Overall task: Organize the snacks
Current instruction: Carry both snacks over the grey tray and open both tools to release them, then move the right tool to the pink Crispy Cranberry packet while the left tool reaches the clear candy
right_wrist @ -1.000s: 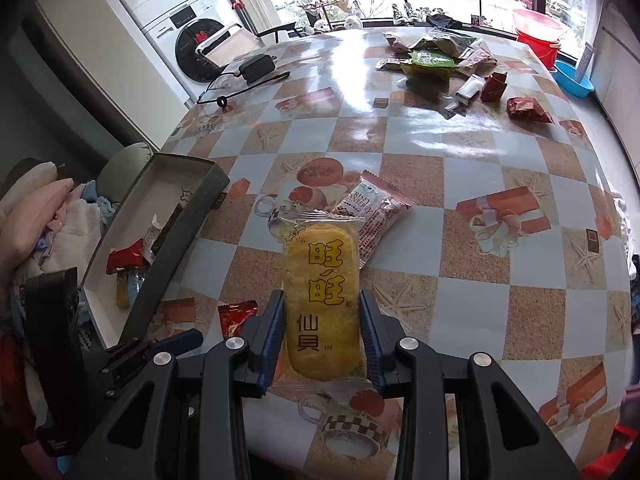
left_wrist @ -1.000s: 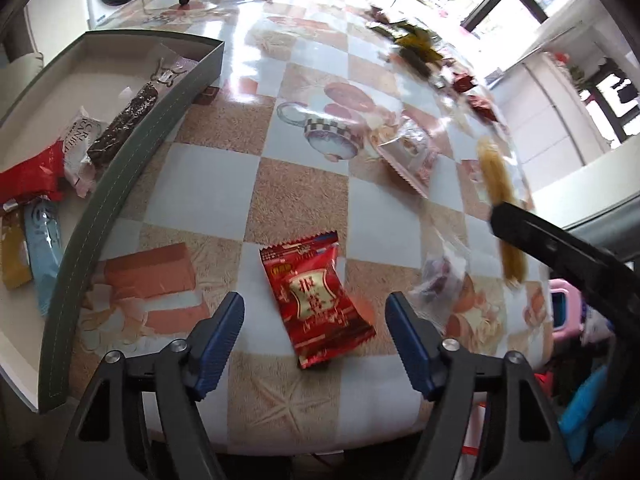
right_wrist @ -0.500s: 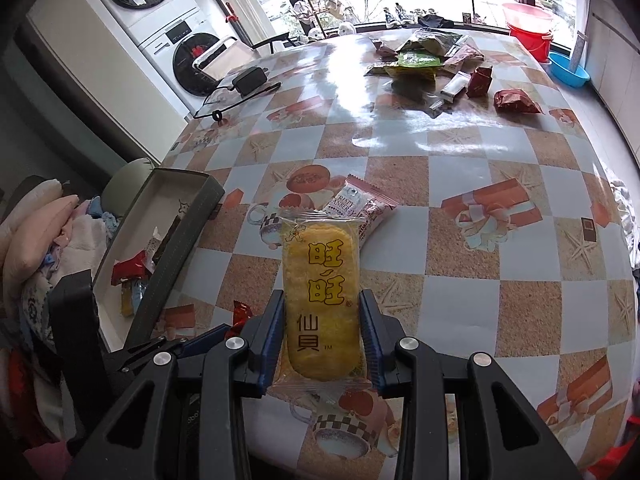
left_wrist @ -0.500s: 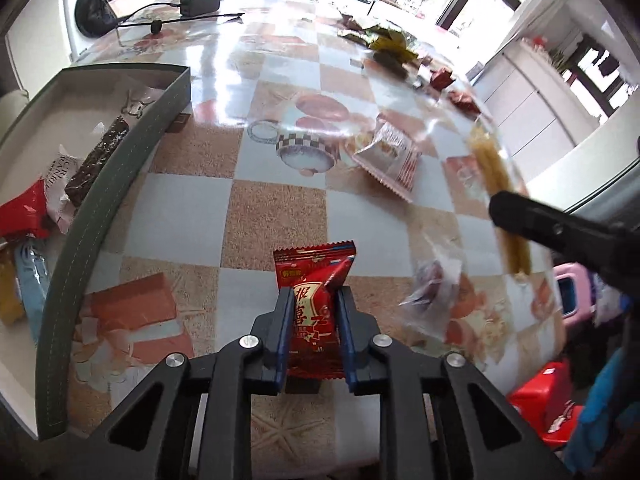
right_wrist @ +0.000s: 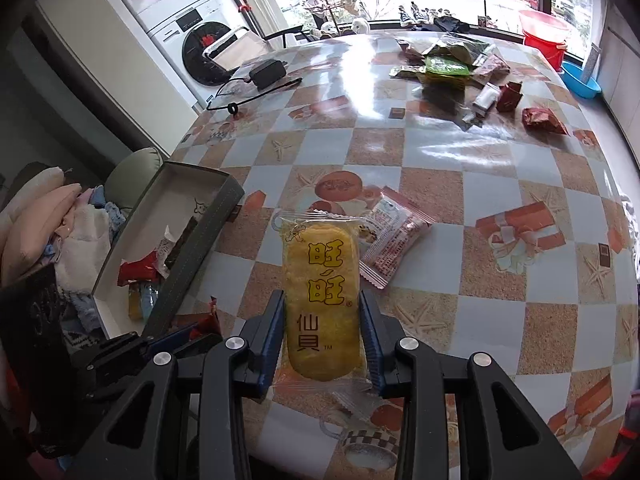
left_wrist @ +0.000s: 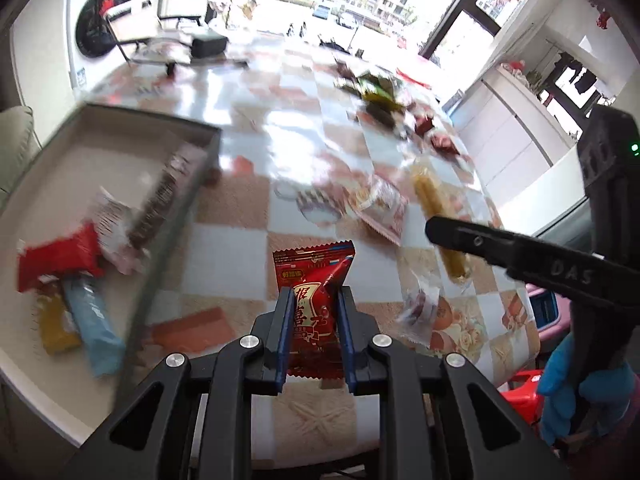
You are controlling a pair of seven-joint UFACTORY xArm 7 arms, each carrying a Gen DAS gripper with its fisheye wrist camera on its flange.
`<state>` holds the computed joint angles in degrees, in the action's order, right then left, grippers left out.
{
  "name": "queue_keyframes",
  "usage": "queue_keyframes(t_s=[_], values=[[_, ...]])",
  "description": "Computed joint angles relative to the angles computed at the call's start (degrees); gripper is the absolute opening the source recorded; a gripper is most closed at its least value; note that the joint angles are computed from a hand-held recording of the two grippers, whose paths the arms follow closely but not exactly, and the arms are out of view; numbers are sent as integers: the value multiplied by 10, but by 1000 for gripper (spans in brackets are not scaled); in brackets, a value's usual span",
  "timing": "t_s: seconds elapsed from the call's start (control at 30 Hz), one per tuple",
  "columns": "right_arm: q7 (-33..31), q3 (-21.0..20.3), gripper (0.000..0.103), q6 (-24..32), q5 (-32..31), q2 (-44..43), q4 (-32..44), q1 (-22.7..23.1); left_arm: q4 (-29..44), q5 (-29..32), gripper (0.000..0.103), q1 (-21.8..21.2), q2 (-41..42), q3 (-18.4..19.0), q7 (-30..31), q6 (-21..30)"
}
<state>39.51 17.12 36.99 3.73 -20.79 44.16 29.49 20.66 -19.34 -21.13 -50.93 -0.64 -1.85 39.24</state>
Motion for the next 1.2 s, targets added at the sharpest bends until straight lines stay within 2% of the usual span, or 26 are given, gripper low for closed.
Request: queue_keyframes(t_s=[0.17, 0.37, 0.5, 0.63, 0.67, 0.7, 0.73, 0.77, 0.8, 0.83, 1.0, 1.2], values=[[-15, 15, 38, -11, -12, 81, 75, 14, -5, 59, 23, 79, -47, 15, 10, 10], [-20, 29, 38, -10, -49, 230, 209, 54, -17, 92, 23, 161, -42, 60, 31, 8], [-24, 18, 38, 19, -81, 329, 318, 94, -24, 94, 23, 193, -16, 82, 51, 2], [-24, -2, 38, 47, -102, 401, 404, 129, -30, 87, 23, 206, 6, 95, 78, -10], [-23, -8, 38, 54, -107, 414, 420, 137, -33, 86, 26, 210, 8, 92, 80, -17], [-26, -12, 39, 65, -109, 426, 436, 142, -35, 88, 37, 216, 9, 89, 82, -21], [-32, -13, 55, 77, -105, 435, 449, 145, -37, 90, 46, 220, 13, 82, 80, -26], [-38, -15, 69, 95, -102, 449, 469, 149, -41, 92, 65, 225, 10, 77, 79, -29], [-37, -19, 92, 105, -103, 454, 476, 154, -47, 91, 72, 226, 1, 78, 80, -33], [-34, -25, 97, 104, -109, 451, 471, 157, -51, 89, 72, 224, -7, 80, 83, -35], [-8, -43, 98, 112, -149, 389, 395, 154, -54, 92, 76, 215, -27, 64, 81, -26], [48, -46, 98, 94, -157, 220, 183, 85, -56, 84, 79, 172, -61, 35, 64, -13]])
